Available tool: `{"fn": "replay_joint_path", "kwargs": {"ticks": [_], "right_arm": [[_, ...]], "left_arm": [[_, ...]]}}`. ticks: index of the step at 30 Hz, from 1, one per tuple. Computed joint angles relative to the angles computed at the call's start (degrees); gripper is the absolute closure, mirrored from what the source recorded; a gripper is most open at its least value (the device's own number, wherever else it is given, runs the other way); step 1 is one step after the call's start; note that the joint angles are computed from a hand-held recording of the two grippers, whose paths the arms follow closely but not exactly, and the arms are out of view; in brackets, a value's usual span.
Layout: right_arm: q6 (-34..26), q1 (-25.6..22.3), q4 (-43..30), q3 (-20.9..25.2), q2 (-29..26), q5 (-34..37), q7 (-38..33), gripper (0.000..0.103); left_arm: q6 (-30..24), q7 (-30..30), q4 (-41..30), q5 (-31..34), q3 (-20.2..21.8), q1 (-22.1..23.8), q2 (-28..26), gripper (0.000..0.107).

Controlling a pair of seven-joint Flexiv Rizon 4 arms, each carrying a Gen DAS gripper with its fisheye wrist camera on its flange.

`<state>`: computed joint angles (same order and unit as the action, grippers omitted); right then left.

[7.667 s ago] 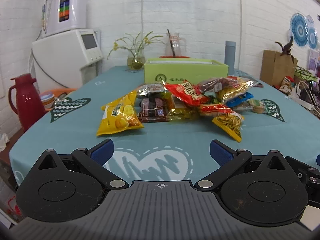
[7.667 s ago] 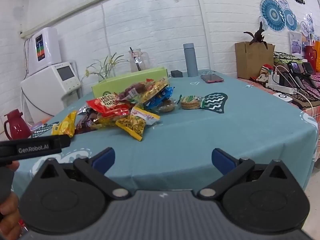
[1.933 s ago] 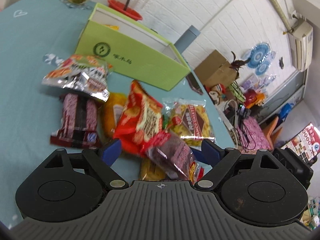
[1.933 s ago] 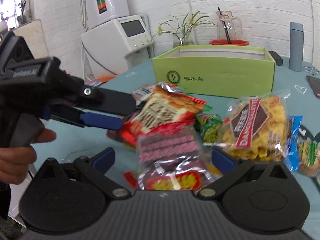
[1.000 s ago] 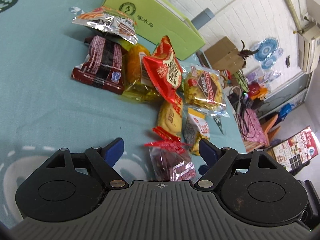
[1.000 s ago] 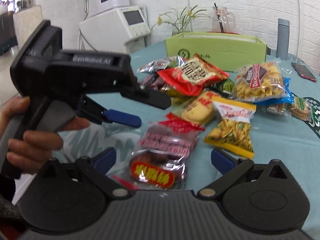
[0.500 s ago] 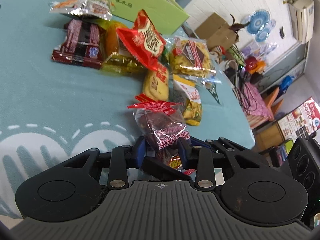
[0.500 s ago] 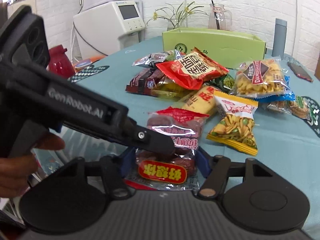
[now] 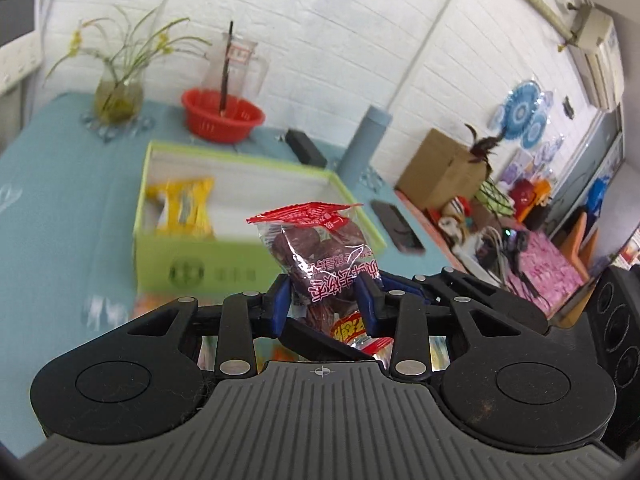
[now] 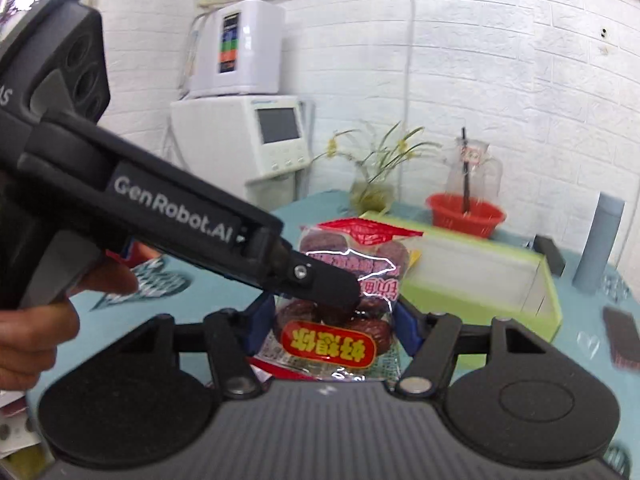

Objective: Organize snacks
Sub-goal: 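Carry the dried-meat bag into the green box and release it, then grasp the white Kaka chip bag with both grippers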

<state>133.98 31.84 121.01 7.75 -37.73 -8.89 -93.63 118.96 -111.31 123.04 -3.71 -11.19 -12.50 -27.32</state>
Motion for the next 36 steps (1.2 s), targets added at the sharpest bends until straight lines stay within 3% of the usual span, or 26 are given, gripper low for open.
{"fn": "replay_joint_path", "kwargs": {"ticks": [3, 6, 10, 11, 12, 13, 14, 17, 19, 22, 27, 33, 36], "right_arm": [[-10.6, -6.4, -10.9, 1.7, -3.1, -9.3, 6.9, 0.035], [-22.3, -12.7, -21.8, 6.3, -8.2, -18.9, 13.3, 0.035], [-37.3, -20.8, -34.3, 18.4, -17.2, -25.7, 14.0, 0.034], [-40.2, -21.8, -36.6, 20.8, -19.1, -25.6, 12.8, 0.034], [-42.4, -22.5, -38.5, 22.6, -20.7, -25.1, 11.9, 0.033], [-43.9, -22.7, -39.9, 23.6, -21.7, -24.3, 11.2, 0.033], [-43.8, -22.5, -40.2, 23.3, -21.9, -23.6, 10.8, 0.033], [-37.1, -21.9, -36.1, 20.2, -18.9, -20.7, 9.8, 0.028], [-30.3, -23.2, -30.5, 19.7, -15.7, -18.8, 8.4, 0.024], [-16.9, -25.0, -19.7, 18.3, -10.2, -17.4, 8.4, 0.008], [-0.5, -23.6, -1.0, 14.8, -1.9, -12.1, 6.9, 0.006], [5.1, -14.2, 14.7, 9.6, 2.5, -0.3, 5.2, 0.000], [6.2, -8.9, 18.6, 7.5, 1.6, 5.4, 6.4, 0.000]], "left_arm": [[-8.4, 4.2, -10.8, -0.7, -0.5, 2.5, -4.7, 0.093], [-15.6, 7.7, -19.0, -2.4, -2.4, 5.3, -9.8, 0.092], [-21.0, 11.7, -25.5, -5.2, -5.7, 8.7, -16.0, 0.091], [-21.3, 12.6, -26.3, -5.7, -5.8, 8.9, -17.0, 0.087], [-21.6, 13.0, -27.1, -6.4, -4.8, 8.3, -17.6, 0.074], [-21.5, 12.6, -27.5, -7.5, -2.1, 6.4, -17.6, 0.068], [-20.4, 12.9, -26.9, -8.5, -1.3, 5.8, -17.3, 0.068], [-13.4, 12.9, -21.6, -5.9, -6.6, 10.2, -15.1, 0.059], [-7.9, 11.4, -17.1, -3.2, -9.0, 12.1, -12.5, 0.045], [-0.4, 7.9, -10.3, 1.2, -9.0, 12.0, -8.7, 0.040], [8.1, 0.8, -1.1, 7.9, -8.4, 10.3, -6.1, 0.037], [16.5, -6.4, 7.5, 6.9, -4.3, 1.5, -7.7, 0.037], [19.6, -11.0, 8.6, 11.3, -6.2, 2.1, -10.5, 0.038]]}}
